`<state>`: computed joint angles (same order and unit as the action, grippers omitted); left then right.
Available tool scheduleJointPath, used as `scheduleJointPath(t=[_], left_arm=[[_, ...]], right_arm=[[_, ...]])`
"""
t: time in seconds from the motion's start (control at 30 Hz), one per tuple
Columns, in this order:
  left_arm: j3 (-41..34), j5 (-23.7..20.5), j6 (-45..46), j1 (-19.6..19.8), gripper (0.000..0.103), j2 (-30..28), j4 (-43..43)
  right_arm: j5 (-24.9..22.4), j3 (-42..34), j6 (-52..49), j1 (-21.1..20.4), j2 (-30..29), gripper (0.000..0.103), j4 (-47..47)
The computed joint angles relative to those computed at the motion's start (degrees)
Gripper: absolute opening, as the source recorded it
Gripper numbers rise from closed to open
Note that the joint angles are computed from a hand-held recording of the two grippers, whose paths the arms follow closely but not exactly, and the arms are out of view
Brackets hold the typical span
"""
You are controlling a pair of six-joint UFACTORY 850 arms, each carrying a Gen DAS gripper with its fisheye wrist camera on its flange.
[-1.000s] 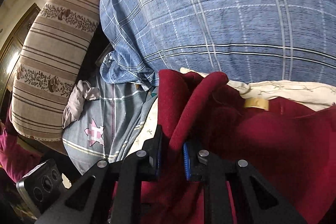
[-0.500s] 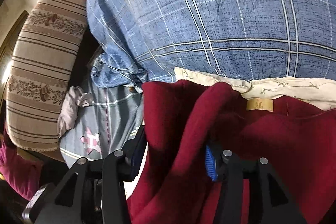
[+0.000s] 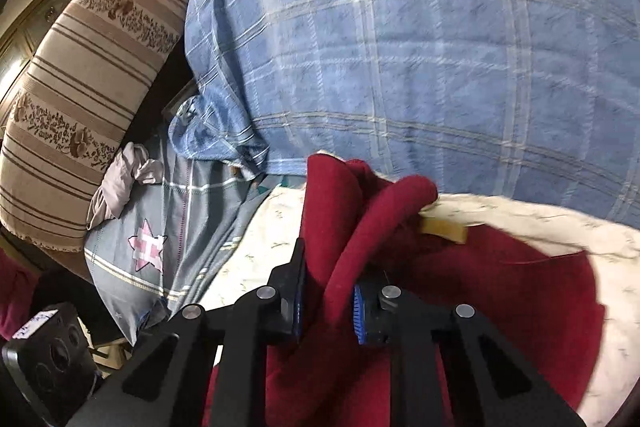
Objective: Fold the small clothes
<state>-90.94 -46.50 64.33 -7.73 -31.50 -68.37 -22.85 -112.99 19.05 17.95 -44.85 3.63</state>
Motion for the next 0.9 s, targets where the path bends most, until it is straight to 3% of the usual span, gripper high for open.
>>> scheduleJointPath(t=[0.27, 0.47, 0.53, 0.57, 0.63, 0.7, 0.77, 0.83, 0.9], left_arm=[[-2.6, -0.6, -2.1, -6.2, 0.017, -1.4, 2.7], [-7.7, 0.9, -9.1, -11.1, 0.018, -6.7, 8.5], [-9.7, 1.2, -12.1, -12.2, 0.020, -8.3, 12.1], [-10.2, 0.8, -12.6, -12.4, 0.023, -8.6, 12.9], [-9.8, -1.7, -10.8, -11.8, 0.043, -8.0, 11.4], [-9.1, -5.6, -7.7, -10.1, 0.057, -6.9, 8.6], [-5.9, -5.8, -2.1, -8.1, 0.062, -4.1, 5.6], [-2.9, -3.5, 1.7, -6.6, 0.064, -1.5, 4.2], [-0.1, 0.6, 3.4, -5.4, 0.064, 0.4, 3.9]], right_arm=[[5.6, 15.8, 12.4, -3.5, 10.7, 0.016, -10.5], [5.8, 19.4, 24.3, -7.2, 10.7, 0.016, -19.0], [5.4, 19.3, 25.0, -8.4, 9.2, 0.016, -17.7], [5.2, 19.2, 23.2, -9.1, 8.3, 0.018, -14.2], [3.8, 19.3, 25.3, -9.6, 7.5, 0.035, -14.4], [6.4, 22.5, 27.9, -9.7, 9.7, 0.038, -15.5], [9.4, 26.8, 25.5, -9.9, 13.2, 0.057, -11.8], [12.0, 31.3, 28.2, -9.4, 16.9, 0.069, -13.7], [14.1, 34.1, 26.7, -8.7, 19.0, 0.070, -12.5]])
